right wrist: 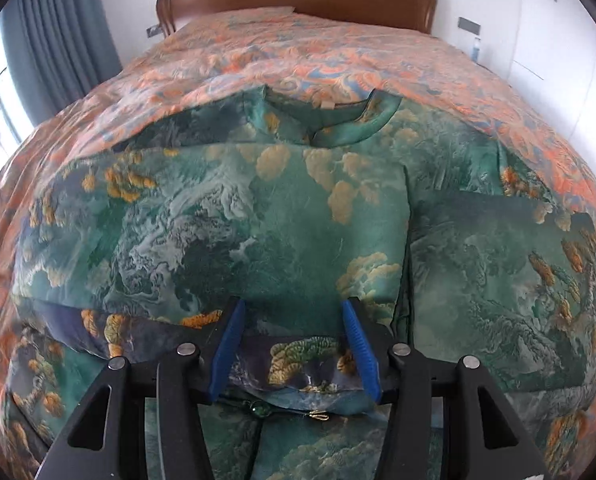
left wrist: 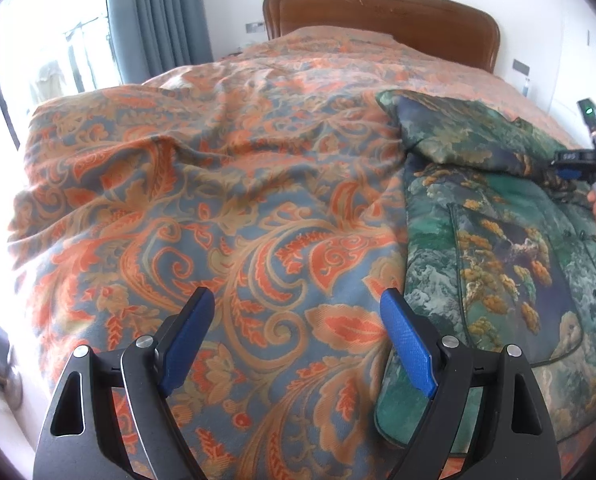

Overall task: Fold large clothes
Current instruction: 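Open the right tool to release the side edge and withdraw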

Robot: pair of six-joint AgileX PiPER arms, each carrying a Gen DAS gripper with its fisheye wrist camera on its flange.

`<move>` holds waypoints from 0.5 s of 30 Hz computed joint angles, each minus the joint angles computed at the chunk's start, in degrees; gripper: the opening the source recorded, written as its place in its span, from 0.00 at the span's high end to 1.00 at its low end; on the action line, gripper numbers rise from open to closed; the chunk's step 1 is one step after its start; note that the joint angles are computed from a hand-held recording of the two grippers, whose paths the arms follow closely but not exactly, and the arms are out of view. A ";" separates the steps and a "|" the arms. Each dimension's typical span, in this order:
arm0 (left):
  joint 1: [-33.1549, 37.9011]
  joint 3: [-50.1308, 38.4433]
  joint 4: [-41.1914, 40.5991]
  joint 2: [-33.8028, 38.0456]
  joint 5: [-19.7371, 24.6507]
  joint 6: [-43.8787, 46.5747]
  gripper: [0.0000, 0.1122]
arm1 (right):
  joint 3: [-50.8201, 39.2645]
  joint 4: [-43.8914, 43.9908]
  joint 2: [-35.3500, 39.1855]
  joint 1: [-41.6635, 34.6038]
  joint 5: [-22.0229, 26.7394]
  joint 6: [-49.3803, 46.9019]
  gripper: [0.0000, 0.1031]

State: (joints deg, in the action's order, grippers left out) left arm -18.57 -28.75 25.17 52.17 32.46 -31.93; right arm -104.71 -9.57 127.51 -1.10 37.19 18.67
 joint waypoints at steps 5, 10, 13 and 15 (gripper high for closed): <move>1.30 -6.59 -10.78 1.34 3.08 12.92 0.23 | 16.50 -8.32 -13.04 1.66 -10.18 8.84 0.50; -2.86 -21.32 -22.79 8.36 7.69 26.54 0.16 | 41.18 -8.60 -32.19 2.48 -22.18 9.60 0.46; -2.89 -32.94 -35.03 18.46 9.08 36.63 0.16 | 55.07 -21.44 -44.24 4.41 -25.10 22.76 0.44; -2.75 -40.04 -39.96 26.68 8.65 39.00 0.16 | 62.37 -27.38 -51.11 5.79 -25.23 30.04 0.44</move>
